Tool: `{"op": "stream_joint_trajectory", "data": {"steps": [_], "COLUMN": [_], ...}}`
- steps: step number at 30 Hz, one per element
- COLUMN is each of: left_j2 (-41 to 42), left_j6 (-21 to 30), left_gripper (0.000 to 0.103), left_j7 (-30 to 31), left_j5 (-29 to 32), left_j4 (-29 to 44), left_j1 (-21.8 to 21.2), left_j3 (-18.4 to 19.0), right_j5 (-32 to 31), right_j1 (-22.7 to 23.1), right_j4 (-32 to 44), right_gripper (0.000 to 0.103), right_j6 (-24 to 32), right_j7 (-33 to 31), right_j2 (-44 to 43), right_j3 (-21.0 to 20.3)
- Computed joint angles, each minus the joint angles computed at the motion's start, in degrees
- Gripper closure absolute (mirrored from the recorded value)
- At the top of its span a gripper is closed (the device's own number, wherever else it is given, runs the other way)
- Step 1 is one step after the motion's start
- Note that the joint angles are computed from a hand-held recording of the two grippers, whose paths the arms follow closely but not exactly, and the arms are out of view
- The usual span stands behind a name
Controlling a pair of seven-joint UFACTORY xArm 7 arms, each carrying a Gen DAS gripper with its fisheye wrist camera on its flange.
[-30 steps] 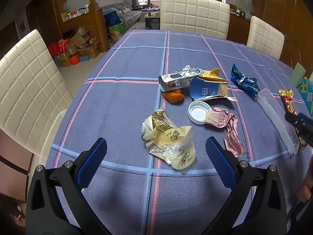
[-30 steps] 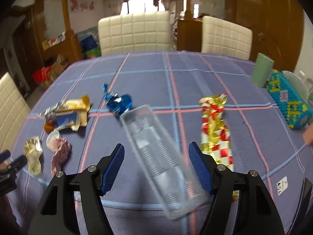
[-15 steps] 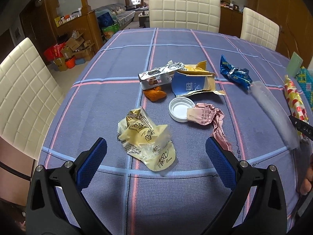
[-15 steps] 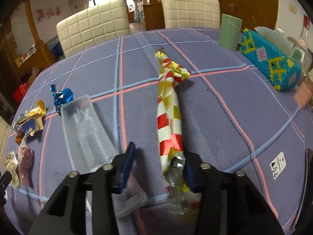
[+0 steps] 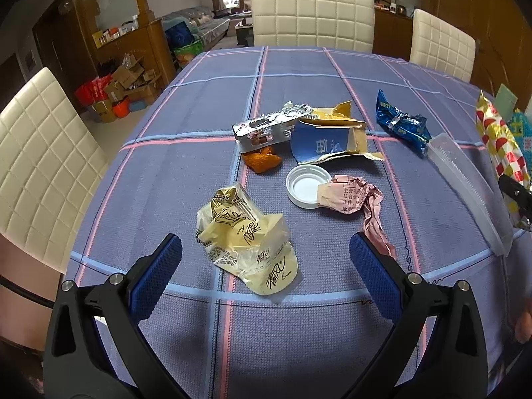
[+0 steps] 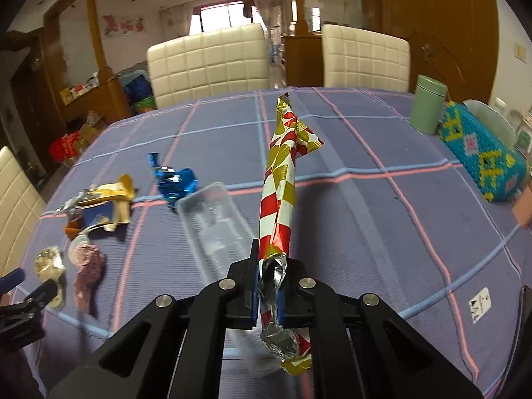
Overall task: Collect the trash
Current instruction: 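Grasp the yellow crumpled wrapper with the left gripper and lift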
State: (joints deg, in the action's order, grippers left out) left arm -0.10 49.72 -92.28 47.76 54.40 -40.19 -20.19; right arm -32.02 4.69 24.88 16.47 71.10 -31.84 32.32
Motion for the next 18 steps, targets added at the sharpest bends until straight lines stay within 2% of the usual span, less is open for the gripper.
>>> {"op": "stream_joint_trajectory", "data": {"steps": [9,12,13,14,18], "left_j2": [-1.07,-1.65,-1.64,-1.86,-3.0], "left_j6": [-2.92,-5.93,-6.76,-8.71,-10.89], "left_gripper": [0.004,0.017,0.025,0.038,0.049], "left_j7": [-1.4,-0.72,-0.25,0.73,1.13], "left_j5": [-1.52,-2.48,-2.95,-3.88,-3.31], "left_j4": [-2.97,-4.52,-4.77,-5.52,-6.89], "left_j1": [2.31,3.48,3.79,4.24,5.01], "left_j3": [1.32,1.72,1.74,2.0,1.44], "right_j5": [-3.49,-6.23,-7.27,-8.33,-11.46], "right_j1": [-0.14,-0.09,0.25,0.68,3.38], "right_j4": [5.76,8.28,8.81,9.59,12.13], "right_gripper": [0.095,0.095,0.095,0.095,0.095], "right_j6": [-3.41,-2.82,-2.54,-2.23,-0.66], "right_j7": [-1.91,-0.79,-0.03,0.5,2.21], "right_j2": [7.9,11.32,12.07,13.2,16.56], "right_j3": [3.12,4.37,4.4,4.36,3.26]}}
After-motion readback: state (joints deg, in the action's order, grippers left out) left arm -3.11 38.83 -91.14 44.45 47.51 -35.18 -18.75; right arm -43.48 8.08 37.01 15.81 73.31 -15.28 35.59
